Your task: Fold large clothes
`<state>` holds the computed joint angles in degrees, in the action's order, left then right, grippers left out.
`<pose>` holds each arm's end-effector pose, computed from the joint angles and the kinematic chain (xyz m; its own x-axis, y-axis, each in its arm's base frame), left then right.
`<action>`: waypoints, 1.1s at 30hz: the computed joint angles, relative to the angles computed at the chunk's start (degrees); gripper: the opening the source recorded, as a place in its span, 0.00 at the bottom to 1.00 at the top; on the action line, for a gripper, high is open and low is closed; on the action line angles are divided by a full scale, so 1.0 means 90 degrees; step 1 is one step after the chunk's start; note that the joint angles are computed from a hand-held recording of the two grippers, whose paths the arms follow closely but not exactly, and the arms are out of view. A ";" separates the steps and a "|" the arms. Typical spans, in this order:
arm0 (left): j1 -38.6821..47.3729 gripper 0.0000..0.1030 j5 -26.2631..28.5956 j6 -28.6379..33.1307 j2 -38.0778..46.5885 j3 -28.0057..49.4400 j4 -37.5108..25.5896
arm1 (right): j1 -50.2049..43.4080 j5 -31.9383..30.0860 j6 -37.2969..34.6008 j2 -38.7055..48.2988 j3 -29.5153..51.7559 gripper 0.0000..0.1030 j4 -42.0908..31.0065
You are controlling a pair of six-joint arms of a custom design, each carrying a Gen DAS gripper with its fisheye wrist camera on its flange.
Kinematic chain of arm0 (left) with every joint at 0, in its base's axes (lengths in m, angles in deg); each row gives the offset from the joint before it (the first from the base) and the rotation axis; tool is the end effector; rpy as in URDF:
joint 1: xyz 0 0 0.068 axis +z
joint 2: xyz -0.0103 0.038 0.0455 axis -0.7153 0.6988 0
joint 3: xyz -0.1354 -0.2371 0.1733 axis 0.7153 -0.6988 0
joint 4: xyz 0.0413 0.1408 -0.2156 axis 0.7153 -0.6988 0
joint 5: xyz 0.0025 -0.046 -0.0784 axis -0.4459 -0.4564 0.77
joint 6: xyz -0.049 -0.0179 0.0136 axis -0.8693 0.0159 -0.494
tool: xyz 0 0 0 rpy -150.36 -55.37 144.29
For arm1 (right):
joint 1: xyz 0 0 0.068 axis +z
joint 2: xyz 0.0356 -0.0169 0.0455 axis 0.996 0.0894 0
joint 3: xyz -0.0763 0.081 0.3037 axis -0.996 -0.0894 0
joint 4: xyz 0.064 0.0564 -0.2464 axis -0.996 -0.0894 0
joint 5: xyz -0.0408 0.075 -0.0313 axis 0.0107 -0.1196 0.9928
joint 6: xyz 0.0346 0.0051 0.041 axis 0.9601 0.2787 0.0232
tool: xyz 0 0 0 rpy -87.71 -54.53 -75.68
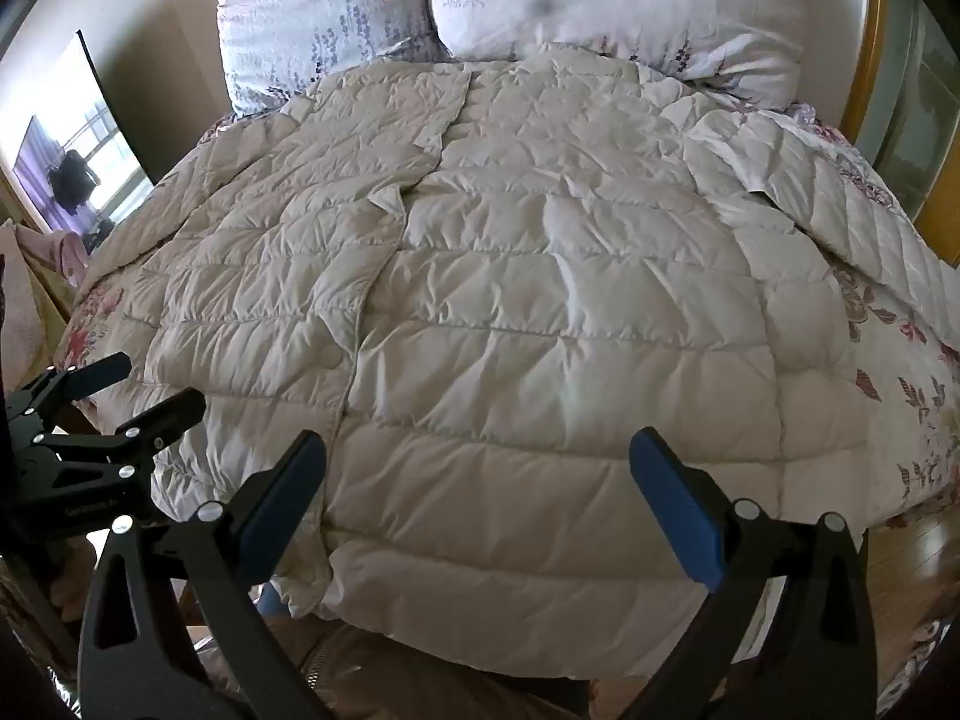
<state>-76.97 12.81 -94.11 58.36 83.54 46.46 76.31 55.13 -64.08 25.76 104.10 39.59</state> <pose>0.2444 -0.1300 0.1907 -0.7785 -0.3001 -0.5513 -0.3671 0.9301 0.0120 0.3409 -0.0368 0.2263 -0.7485 -0.4236 -0.5102 -0.5400 0.8359 0.0983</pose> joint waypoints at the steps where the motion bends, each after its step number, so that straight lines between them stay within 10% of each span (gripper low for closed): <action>1: 0.0000 0.99 0.0000 0.0000 0.0000 0.0000 0.0000 | 0.0000 0.0003 -0.0003 -0.0005 -0.0010 0.98 0.0016; 33: -0.0013 0.99 -0.0053 -0.0002 0.0005 -0.0003 0.0006 | -0.0017 -0.0040 -0.0004 -0.0037 -0.0082 0.98 0.0047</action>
<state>-77.09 12.34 -94.13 58.40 83.51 46.52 76.16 54.77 -64.11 25.43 103.36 40.01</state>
